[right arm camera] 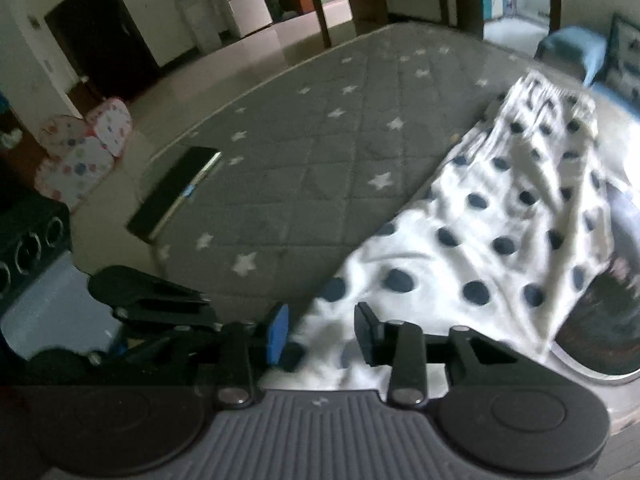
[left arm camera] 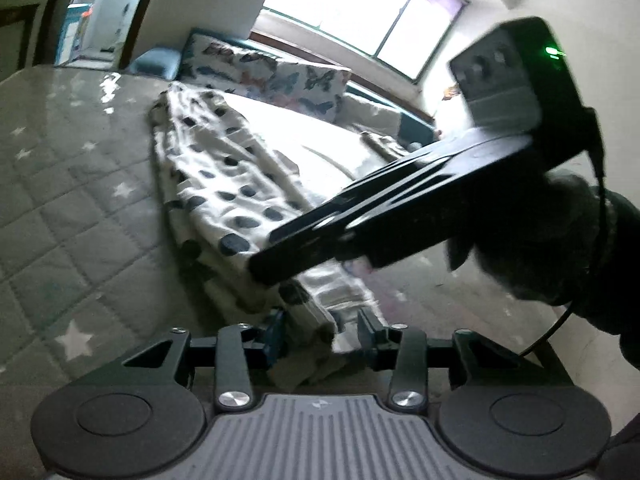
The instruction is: Fold clothes
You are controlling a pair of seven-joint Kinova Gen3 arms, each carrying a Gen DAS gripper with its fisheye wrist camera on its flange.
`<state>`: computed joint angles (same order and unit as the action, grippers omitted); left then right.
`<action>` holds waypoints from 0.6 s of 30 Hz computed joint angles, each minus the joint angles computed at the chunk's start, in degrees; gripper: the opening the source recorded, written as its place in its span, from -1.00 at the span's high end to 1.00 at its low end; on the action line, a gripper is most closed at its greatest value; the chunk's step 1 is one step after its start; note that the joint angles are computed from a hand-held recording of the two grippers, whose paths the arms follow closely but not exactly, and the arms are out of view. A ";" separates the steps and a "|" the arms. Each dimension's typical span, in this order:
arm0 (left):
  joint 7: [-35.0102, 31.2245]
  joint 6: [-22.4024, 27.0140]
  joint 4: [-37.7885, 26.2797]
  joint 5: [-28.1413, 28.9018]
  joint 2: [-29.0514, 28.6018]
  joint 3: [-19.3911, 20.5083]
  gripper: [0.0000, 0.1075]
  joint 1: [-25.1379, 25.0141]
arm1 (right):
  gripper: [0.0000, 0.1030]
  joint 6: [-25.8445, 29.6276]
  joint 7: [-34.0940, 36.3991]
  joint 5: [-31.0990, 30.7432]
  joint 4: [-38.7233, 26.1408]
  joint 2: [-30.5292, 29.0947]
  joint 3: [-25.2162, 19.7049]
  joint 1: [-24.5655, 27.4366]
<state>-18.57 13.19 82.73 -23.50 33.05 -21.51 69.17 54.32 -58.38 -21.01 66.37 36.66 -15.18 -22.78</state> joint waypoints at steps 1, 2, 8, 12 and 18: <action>-0.18 -0.32 -0.12 -0.20 0.14 0.07 0.15 0.03 | 0.27 0.29 -0.57 0.52 -0.32 0.17 0.44 -0.53; -0.41 -0.77 0.00 -0.24 0.14 0.20 0.15 -0.01 | 0.27 0.30 -0.99 1.27 -0.40 0.21 0.91 -1.08; -1.07 -1.52 2.16 1.22 -1.09 -0.02 0.13 0.12 | 0.83 -2.49 -2.04 2.77 2.31 -1.13 1.21 -0.98; 0.86 -0.52 3.28 1.45 -1.35 -3.30 0.13 2.58 | 0.84 -4.86 -0.94 2.45 5.29 -3.62 0.79 0.54; 2.87 3.72 0.32 0.04 -0.23 0.35 0.13 -0.87 | 0.84 -6.05 0.01 1.32 7.35 -5.86 0.52 2.29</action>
